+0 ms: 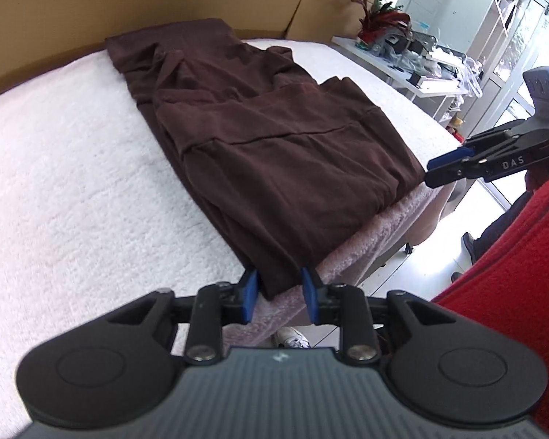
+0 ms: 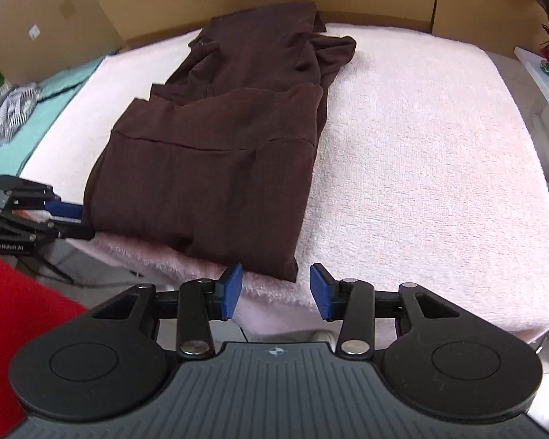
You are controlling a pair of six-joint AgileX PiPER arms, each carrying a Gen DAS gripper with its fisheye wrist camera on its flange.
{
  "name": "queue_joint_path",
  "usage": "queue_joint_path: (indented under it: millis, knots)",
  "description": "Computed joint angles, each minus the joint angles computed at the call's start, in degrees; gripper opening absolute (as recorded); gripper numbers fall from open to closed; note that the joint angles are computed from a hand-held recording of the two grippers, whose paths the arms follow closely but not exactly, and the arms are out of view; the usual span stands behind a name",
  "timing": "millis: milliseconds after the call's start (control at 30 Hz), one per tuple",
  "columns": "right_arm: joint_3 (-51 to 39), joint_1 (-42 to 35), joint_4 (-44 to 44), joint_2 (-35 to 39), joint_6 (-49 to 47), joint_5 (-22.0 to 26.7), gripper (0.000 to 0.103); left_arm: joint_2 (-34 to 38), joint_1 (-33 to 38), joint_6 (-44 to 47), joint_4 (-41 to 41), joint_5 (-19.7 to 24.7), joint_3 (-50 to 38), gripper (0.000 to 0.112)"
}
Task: Fold clothes
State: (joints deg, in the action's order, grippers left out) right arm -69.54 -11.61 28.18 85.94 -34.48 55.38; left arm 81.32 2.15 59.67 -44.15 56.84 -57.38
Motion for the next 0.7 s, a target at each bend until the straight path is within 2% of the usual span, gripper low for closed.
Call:
queue_joint_path:
  millis: [33, 100, 200, 267, 367, 467, 567, 633, 667, 700]
  knots:
    - [0.4, 0.5, -0.3, 0.3, 0.1, -0.9, 0.040, 0.3, 0.2, 0.5, -0.2, 0.4, -0.3, 0.024]
    - [0.6, 1.8, -2.0, 1.3, 0.8, -1.6, 0.015, 0.3, 0.3, 1.5, -0.2, 0.2, -0.2, 0.012]
    - [0.1, 1.4, -0.9, 0.7, -0.7, -2.4, 0.008, 0.4, 0.4, 2.0, 1.6, 0.2, -0.8, 0.010]
    - [-1.4, 0.5, -0.8, 0.9, -1.7, -1.3, 0.005, 0.5, 0.7, 1.2, 2.5, 0.7, -1.4, 0.010]
    - [-3.2, 0.2, -2.3, 2.6, -3.3, 1.8, 0.005, 0.2, 1.0, 1.2, 3.2, 0.9, -1.2, 0.001]
    - [-0.6, 3.1, -6.3, 2.0, -4.7, -1.0, 0.005, 0.4, 1.4, 0.3, 3.8, 1.4, -1.6, 0.002]
    - [-3.2, 2.0, -4.9, 2.7, -3.6, 1.9, 0.008, -0.2, 1.4, -0.7, 4.5, 1.8, -1.9, 0.001]
    - [-5.6, 1.2, -6.1, 2.6, -1.9, 4.3, 0.023, -1.7, 1.3, -1.0, 4.8, 1.9, -1.9, 0.000]
    - [-6.5, 0.9, -7.4, 2.0, -0.2, 4.5, 0.035, -2.5, 1.9, -1.1, 3.6, 2.4, -1.9, 0.000]
    - [-7.5, 0.3, -7.8, 1.6, 0.7, 5.0, 0.035, -3.3, 2.8, -1.3, 2.0, 3.1, -2.0, 0.000]
